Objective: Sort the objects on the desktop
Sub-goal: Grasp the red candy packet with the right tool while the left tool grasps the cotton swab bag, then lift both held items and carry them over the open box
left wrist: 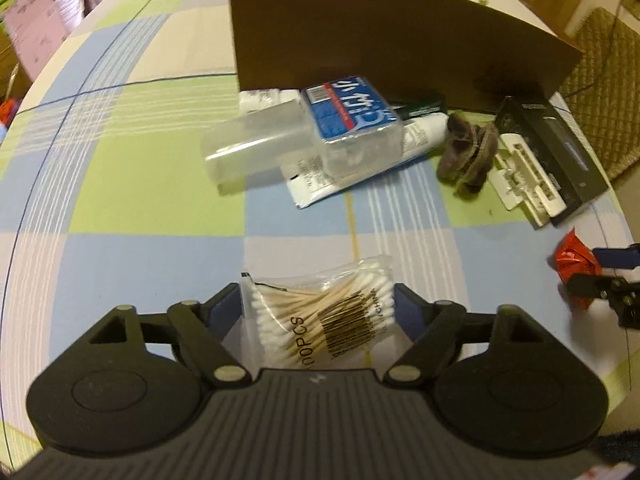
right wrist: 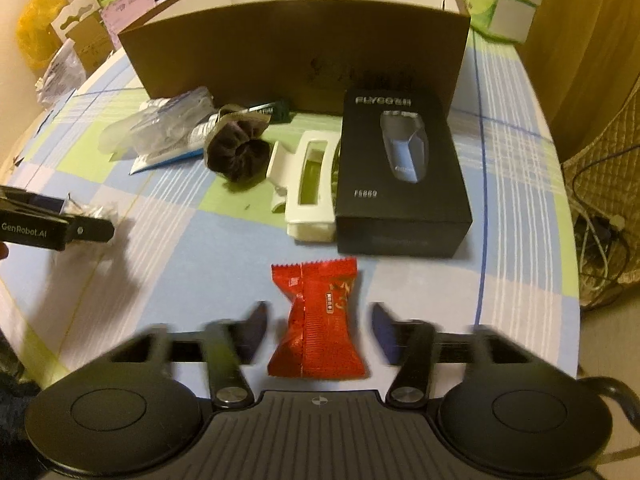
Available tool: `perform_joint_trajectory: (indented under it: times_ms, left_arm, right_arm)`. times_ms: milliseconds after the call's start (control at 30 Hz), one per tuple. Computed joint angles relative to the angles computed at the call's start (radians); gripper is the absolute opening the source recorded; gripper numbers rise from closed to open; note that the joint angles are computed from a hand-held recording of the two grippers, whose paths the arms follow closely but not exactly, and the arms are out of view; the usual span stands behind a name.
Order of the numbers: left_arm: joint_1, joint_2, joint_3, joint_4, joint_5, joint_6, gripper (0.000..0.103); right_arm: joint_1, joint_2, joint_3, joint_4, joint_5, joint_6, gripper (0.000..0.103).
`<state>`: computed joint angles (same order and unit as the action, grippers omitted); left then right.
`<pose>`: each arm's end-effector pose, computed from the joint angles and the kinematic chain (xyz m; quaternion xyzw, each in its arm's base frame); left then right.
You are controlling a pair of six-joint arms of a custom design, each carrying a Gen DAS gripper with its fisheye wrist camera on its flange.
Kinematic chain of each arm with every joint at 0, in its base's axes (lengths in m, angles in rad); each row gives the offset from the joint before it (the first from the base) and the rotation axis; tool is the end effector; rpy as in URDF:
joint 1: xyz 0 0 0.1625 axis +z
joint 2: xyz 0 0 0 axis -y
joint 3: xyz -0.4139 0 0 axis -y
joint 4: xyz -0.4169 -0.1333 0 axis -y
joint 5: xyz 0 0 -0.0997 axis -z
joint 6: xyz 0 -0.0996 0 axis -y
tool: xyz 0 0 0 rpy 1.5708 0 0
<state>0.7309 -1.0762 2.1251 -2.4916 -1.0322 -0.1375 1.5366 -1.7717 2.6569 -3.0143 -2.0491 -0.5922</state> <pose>-0.2434 -0.4659 0.0679 0.3469 0.8974 -0.0702 0.2634 0.0767 -0.3156 0.2232 0.1945 -0.9158 0.1845 0.2991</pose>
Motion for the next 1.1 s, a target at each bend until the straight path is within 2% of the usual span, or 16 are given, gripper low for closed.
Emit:
perform_joint_trajectory:
  times_ms: [100,167,233,267,400,600,800,933,1100]
  left_arm:
    - [-0.003,0.004,0.001,0.001,0.008,-0.021,0.079]
    - [-0.005,0.013,0.002,-0.002,0.013,-0.031,0.074]
    - [-0.012,0.017,0.009,-0.020,0.016,-0.012,0.070]
    - [-0.014,0.014,0.012,-0.024,0.005,0.003,0.068]
    - [-0.030,-0.003,0.041,-0.038,-0.016,0.055,0.068]
    - [-0.048,-0.023,0.049,-0.025,-0.030,0.103,0.067]
    - [-0.057,-0.048,0.022,-0.013,-0.049,0.141,0.067]
    - [-0.057,-0.058,-0.018,-0.004,-0.069,0.181,0.067]
    - [-0.047,-0.042,-0.092,-0.015,-0.098,0.273,0.067]
  right_arm:
    - [0.000,0.031,-0.001,-0.033,-0.008,-0.014,0.062]
    - [-0.006,0.041,0.001,-0.041,-0.006,-0.013,0.061]
    - [-0.002,0.051,0.005,-0.049,-0.018,-0.024,0.034]
    - [0.005,0.056,0.010,-0.066,-0.033,-0.038,0.030]
    - [0.003,0.026,0.017,-0.035,-0.035,-0.036,0.028]
    - [0.008,-0.036,0.009,0.062,-0.022,0.012,0.027]
    - [0.056,-0.086,-0.025,0.165,0.016,0.085,0.027]
    - [0.108,-0.066,-0.070,0.200,0.039,0.141,0.027]
    - [0.178,-0.011,-0.134,0.179,0.043,0.189,0.027]
